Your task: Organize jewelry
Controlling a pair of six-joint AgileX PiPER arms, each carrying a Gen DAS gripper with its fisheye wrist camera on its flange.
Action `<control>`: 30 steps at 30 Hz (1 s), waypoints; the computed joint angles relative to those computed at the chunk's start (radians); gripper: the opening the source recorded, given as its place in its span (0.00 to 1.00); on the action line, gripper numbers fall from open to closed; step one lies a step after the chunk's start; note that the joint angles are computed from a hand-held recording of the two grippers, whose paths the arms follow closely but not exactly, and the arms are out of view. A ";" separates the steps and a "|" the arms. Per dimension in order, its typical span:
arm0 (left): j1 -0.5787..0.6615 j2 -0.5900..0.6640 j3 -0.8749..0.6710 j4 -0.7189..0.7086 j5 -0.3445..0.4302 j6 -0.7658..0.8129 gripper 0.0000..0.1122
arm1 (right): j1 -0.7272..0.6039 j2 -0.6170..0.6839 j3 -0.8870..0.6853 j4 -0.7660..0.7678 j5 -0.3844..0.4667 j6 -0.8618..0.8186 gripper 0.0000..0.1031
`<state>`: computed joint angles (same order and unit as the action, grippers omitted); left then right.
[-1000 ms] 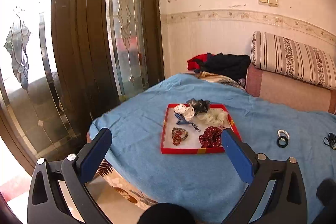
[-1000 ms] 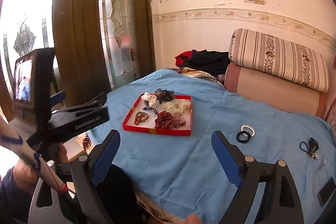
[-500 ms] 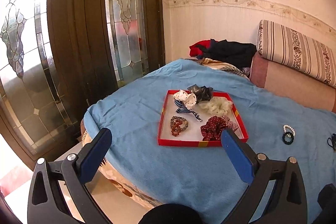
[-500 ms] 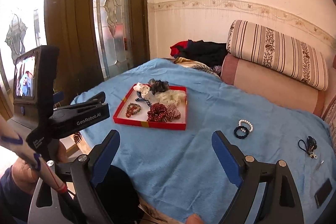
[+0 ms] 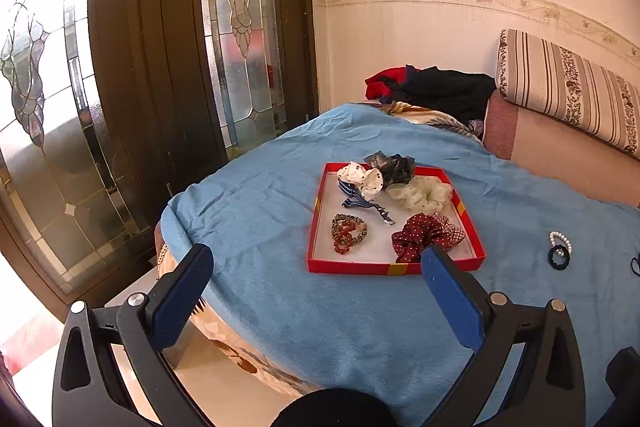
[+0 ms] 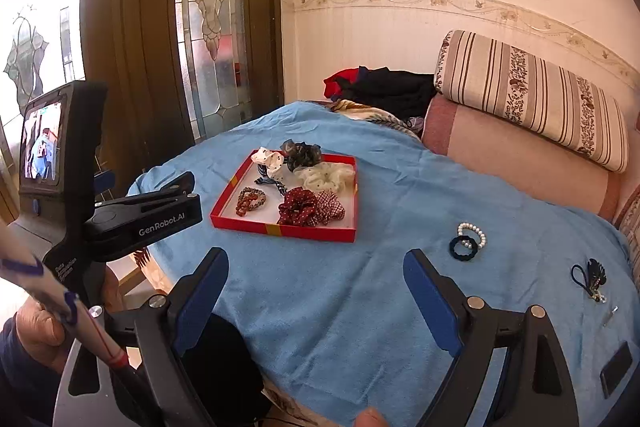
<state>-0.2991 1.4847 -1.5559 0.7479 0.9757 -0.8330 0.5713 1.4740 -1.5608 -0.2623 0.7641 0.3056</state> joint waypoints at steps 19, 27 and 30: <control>0.009 -0.007 0.012 -0.001 -0.008 0.002 0.92 | 0.018 0.000 0.001 -0.033 0.004 0.027 0.89; 0.008 -0.006 0.013 0.005 -0.006 -0.002 0.92 | 0.015 -0.005 0.002 -0.027 0.006 0.026 0.89; 0.015 -0.011 0.023 0.005 -0.012 -0.003 0.92 | 0.010 -0.004 0.001 -0.017 0.005 0.018 0.89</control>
<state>-0.2844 1.4736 -1.5327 0.7530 0.9634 -0.8365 0.5812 1.4700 -1.5600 -0.2795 0.7690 0.3240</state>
